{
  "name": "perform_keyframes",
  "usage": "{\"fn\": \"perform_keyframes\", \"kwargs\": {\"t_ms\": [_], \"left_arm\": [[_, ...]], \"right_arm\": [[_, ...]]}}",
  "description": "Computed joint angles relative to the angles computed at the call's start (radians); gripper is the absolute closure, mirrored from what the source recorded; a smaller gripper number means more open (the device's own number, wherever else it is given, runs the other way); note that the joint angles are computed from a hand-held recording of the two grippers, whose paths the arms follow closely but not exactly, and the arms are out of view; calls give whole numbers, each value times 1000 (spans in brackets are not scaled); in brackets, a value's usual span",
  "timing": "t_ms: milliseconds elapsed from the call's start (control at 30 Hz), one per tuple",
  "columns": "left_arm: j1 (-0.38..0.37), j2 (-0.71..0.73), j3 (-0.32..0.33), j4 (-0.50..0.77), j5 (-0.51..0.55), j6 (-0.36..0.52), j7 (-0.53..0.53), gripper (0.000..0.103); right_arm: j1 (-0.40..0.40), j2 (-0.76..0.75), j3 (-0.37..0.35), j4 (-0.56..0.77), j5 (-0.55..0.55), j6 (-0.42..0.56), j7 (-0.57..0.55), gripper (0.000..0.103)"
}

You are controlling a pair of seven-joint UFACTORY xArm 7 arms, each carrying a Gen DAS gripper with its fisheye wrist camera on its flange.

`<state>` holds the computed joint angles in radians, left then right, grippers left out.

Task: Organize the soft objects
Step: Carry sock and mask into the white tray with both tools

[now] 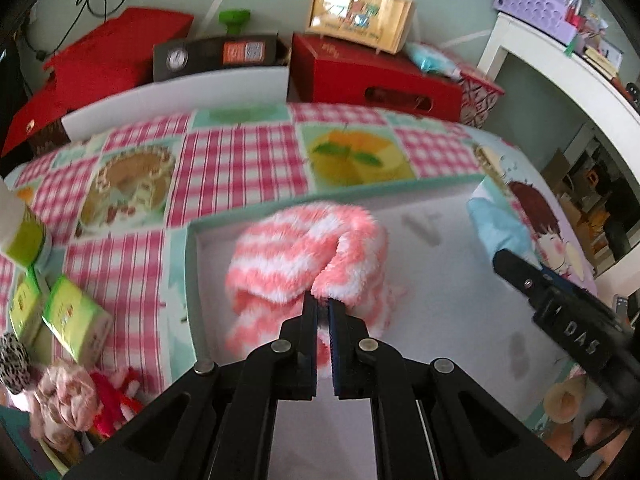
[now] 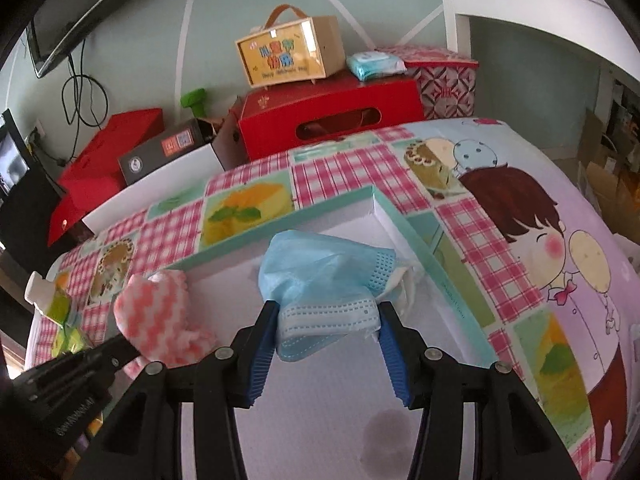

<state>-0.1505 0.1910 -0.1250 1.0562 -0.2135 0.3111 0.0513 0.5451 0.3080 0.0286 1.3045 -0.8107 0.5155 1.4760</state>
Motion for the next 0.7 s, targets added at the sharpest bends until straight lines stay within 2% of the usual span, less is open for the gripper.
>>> {"fn": "perform_keyframes", "kwargs": {"t_ms": [133, 233, 267, 300, 367, 500, 600, 700], "left_arm": [[7, -5, -4, -10, -16, 16, 14, 98], [-9, -18, 16, -10, 29, 45, -28, 94], [-9, -25, 15, -12, 30, 59, -31, 87], [-5, -33, 12, -13, 18, 73, -25, 76], [-9, -47, 15, -18, 22, 80, -35, 61], [-28, -86, 31, -38, 104, 72, -97, 57], [-28, -102, 33, -40, 117, 90, -114, 53], [-34, -113, 53, -39, 216, 111, -223, 47]], "right_arm": [[2, 11, 12, 23, 30, 55, -55, 48], [8, 16, 17, 41, 44, 91, -92, 42], [10, 18, 18, 48, 49, 104, -103, 39], [12, 19, 20, 55, 52, 117, -114, 36], [21, 20, 22, 70, 53, 151, -131, 36], [32, 16, 27, 89, 46, 194, -151, 35], [39, 14, 34, 104, 47, 232, -168, 34], [40, 9, 42, 111, 61, 263, -178, 34]]}}
